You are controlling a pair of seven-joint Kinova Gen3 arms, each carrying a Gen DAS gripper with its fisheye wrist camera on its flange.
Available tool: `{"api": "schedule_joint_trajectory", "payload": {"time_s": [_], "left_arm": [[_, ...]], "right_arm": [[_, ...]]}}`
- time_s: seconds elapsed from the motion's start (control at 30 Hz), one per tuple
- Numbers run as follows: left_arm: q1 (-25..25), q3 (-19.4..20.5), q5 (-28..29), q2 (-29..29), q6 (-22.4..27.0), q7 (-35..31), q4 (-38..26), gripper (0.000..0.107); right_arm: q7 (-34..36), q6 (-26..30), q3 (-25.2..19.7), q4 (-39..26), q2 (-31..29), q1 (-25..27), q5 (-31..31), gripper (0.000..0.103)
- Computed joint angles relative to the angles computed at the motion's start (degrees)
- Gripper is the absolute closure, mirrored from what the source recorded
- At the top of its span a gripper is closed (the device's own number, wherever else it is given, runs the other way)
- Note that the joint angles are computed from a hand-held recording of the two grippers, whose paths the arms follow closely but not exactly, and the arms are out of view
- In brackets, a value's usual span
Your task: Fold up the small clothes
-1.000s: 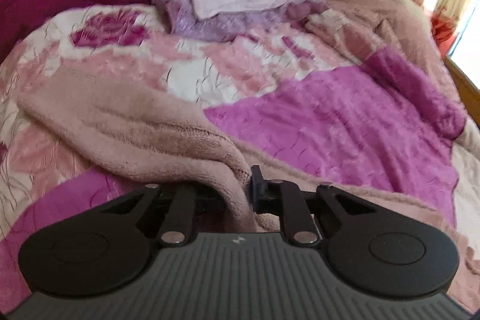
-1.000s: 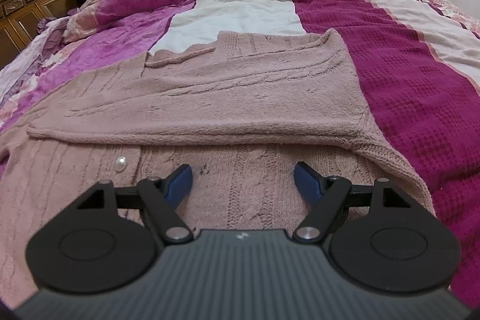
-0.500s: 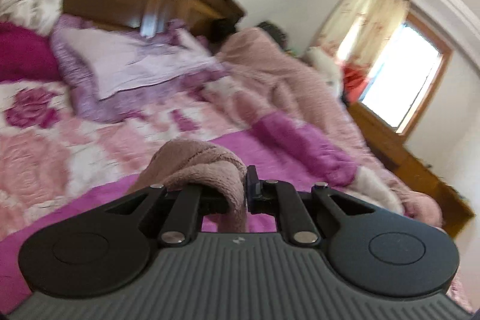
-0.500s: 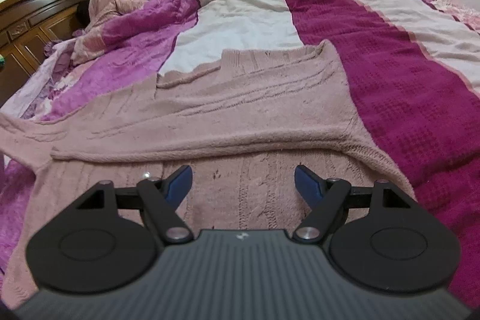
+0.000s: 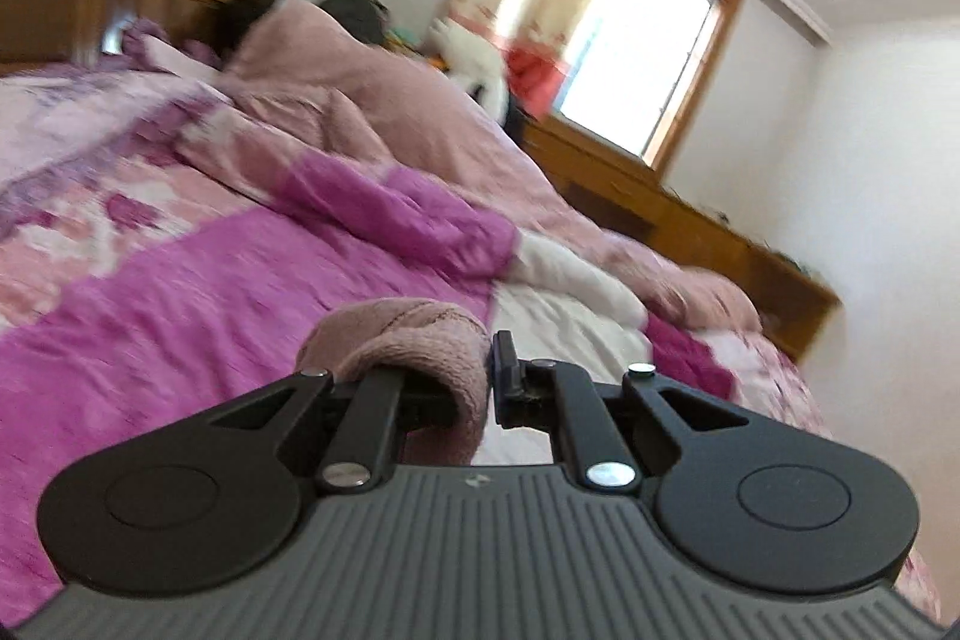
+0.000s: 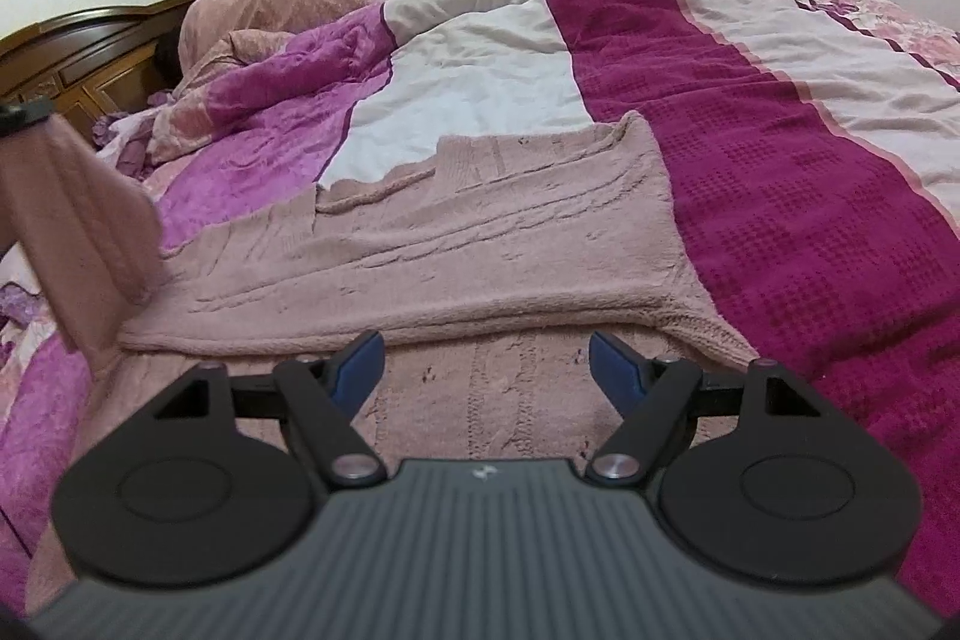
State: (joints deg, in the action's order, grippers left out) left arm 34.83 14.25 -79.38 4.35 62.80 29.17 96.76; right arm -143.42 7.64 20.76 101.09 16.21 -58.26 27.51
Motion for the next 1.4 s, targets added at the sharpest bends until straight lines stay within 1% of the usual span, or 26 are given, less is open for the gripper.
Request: {"api": "schedule_joint_trajectory", "payload": {"time_s": [0.07,0.23,0.3,0.37,0.4,0.43,0.53,0.57,0.6,0.63,0.67,0.7,0.73,0.8,0.83,0.9,0.93,1.0,1.1,1.2,1.3,1.4], "left_arm": [[0.5,0.2,0.4,2.8,-1.0,-1.9,-2.2,0.097],[2.2,-2.2,4.5,9.7,-5.0,-7.7,-6.8,0.097],[2.5,-3.0,6.9,12.0,-7.0,-9.8,-8.1,0.097],[3.6,-5.9,10.7,13.7,-10.3,-12.9,-9.1,0.097],[3.2,-6.3,12.7,14.2,-12.2,-14.8,-9.1,0.096],[1.7,-5.7,14.7,14.4,-13.9,-17.1,-8.9,0.096],[-4.4,0.1,19.4,16.3,-16.6,-24.1,-9.7,0.095],[-5.3,0.8,21.3,16.7,-17.3,-26.4,-9.9,0.095],[-5.4,0.4,23.6,17.3,-17.5,-28.8,-10.4,0.088],[-4.4,-1.0,25.0,17.5,-17.9,-30.2,-10.7,0.081],[-2.7,-3.4,25.7,17.2,-19.2,-30.6,-10.1,0.079],[-1.8,-4.8,26.4,16.9,-20.4,-31.3,-9.5,0.072],[-1.8,-5.1,27.7,16.5,-20.9,-32.6,-9.4,0.063],[-2.0,-5.4,30.1,15.5,-22.0,-34.9,-9.0,0.053],[-1.7,-5.6,31.5,15.1,-21.5,-36.3,-9.5,0.050],[-0.6,-6.4,33.3,13.9,-19.7,-37.8,-9.7,0.049],[-0.1,-6.6,34.4,13.5,-18.1,-39.2,-10.4,0.049],[1.2,-7.4,36.3,12.4,-14.9,-41.2,-11.0,0.049],[2.8,-8.5,37.7,9.9,-12.2,-41.5,-9.9,0.049],[3.6,-8.5,37.1,7.6,-9.2,-39.1,-8.5,0.048],[3.6,-7.4,36.2,6.2,-4.4,-37.2,-8.2,0.048],[3.4,-6.3,35.3,5.2,-0.2,-35.4,-7.6,0.048]], "right_arm": [[-0.6,-0.6,1.0,0.6,-0.2,-0.5,0.1,0.026],[-0.4,-1.6,1.7,1.7,-0.6,-0.2,-1.5,0.026],[0.0,-2.0,2.4,2.1,-0.7,-0.4,-2.3,0.026],[0.4,-2.3,3.2,2.4,-0.6,-0.9,-3.2,0.026],[0.8,-2.4,3.4,2.5,-0.6,-0.9,-3.8,0.026],[1.0,-2.5,3.8,2.6,-0.6,-1.1,-4.3,0.026],[1.9,-2.5,4.4,2.7,-0.4,-1.4,-5.8,0.026],[2.2,-2.5,4.3,2.6,-0.4,-1.2,-6.2,0.026],[2.6,-2.4,3.9,2.5,-0.3,-0.9,-6.6,0.026],[3.1,-2.5,3.5,2.5,-0.3,-0.5,-7.0,0.026],[3.4,-2.6,3.5,2.5,-0.3,-0.5,-7.3,0.026],[3.7,-2.6,3.6,2.6,-0.3,-0.6,-7.6,0.026],[4.0,-2.6,3.7,2.6,-0.3,-0.6,-7.9,0.026],[4.6,-2.8,3.8,2.6,-0.4,-0.8,-8.4,0.026],[4.9,-2.9,4.2,2.7,-0.5,-1.1,-8.6,0.026],[5.4,-3.1,5.1,2.8,-0.6,-1.9,-9.0,0.026],[5.6,-3.3,5.4,2.9,-0.6,-2.3,-9.2,0.026],[6.6,-3.3,4.9,2.6,-0.7,-2.0,-9.8,0.026],[8.1,-3.1,3.5,2.3,-0.7,-1.2,-10.5,0.026],[9.7,-2.8,1.4,1.8,-0.9,-0.1,-10.7,0.026],[10.8,-2.7,0.3,1.3,-1.0,0.0,-10.5,0.026],[12.7,-2.2,-3.0,0.3,-1.0,2.2,-10.7,0.026]]}}
